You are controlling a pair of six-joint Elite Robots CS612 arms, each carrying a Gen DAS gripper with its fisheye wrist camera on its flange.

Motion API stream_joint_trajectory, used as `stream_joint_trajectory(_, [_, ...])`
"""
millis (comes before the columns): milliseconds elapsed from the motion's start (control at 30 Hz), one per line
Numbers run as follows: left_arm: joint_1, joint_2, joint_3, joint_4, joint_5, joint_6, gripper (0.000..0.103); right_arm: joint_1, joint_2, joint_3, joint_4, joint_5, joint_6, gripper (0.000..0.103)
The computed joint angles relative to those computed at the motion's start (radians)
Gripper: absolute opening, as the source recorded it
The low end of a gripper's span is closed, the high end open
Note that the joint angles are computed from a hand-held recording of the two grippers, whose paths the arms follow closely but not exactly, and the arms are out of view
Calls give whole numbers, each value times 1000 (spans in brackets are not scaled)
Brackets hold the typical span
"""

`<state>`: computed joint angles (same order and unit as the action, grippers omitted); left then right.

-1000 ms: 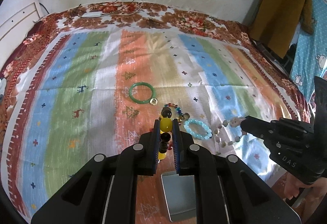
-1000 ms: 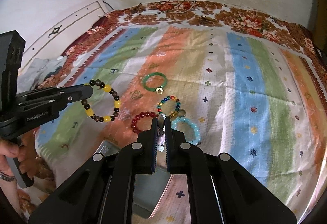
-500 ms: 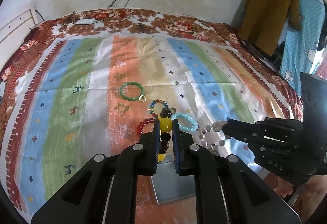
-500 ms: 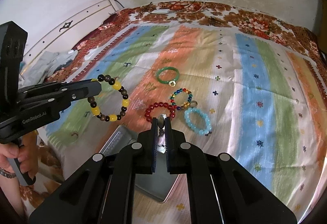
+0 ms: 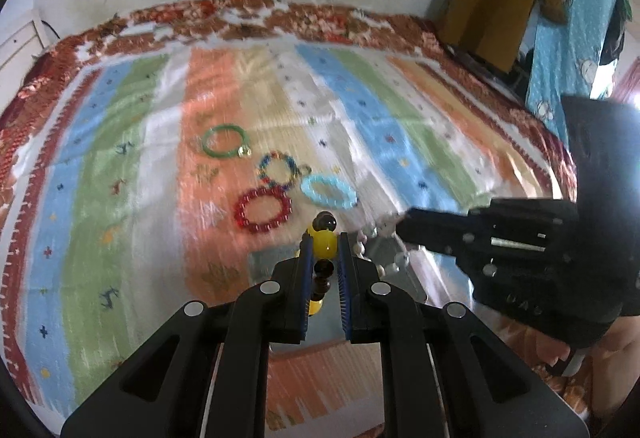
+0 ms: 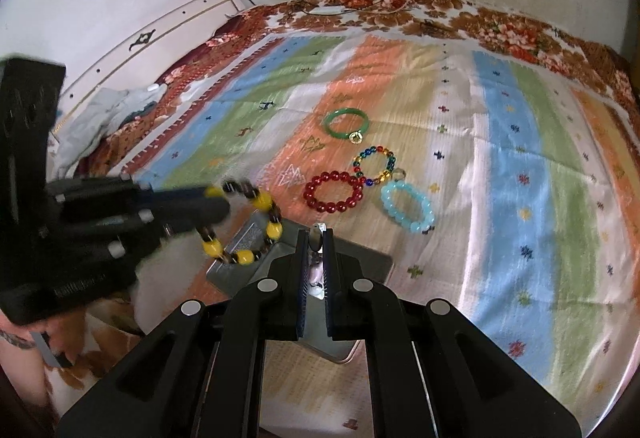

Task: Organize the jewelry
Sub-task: 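Carry both bracelets into the silver tin box and open both grippers, then grasp the red bead bracelet with left gripper while right grasps light blue bracelet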

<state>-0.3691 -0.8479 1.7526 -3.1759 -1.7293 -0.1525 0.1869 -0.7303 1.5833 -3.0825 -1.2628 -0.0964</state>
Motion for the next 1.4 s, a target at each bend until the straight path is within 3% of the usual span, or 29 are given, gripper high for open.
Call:
stream_joint_trajectory(33, [-1,1,-2,6,11,-5,13,0,1,-3,6,-4,5,11])
stream_joint_trajectory(100, [-1,1,0,-2,27,-11,41,0,3,-5,2,-23,24,42])
stream_joint_trajectory(133, [-1,1,1,-14,40,-18,45,0,3,-4,-5,-29,30,46])
stream_joint_trajectory(400, [9,6,-14,17,97,-59,48,-8,10,-18,21,-46,48,46])
stream_joint_trajectory(533, [17,11,-24,32,110,-78,55,-12,14,-25,32,-52,52,46])
stream_joint_trajectory(667, [27,21,-44,59,80,-92,55,-16,20,-36,46,-52,59,46])
stream_joint_trajectory(967, [27,44,-94,128,99,-72,58,-16,36,-77,104,-72,20,49])
stream_joint_trajectory(1400, [33,92,-198,264,109,-43,58,-21,69,-153,175,-82,33,52])
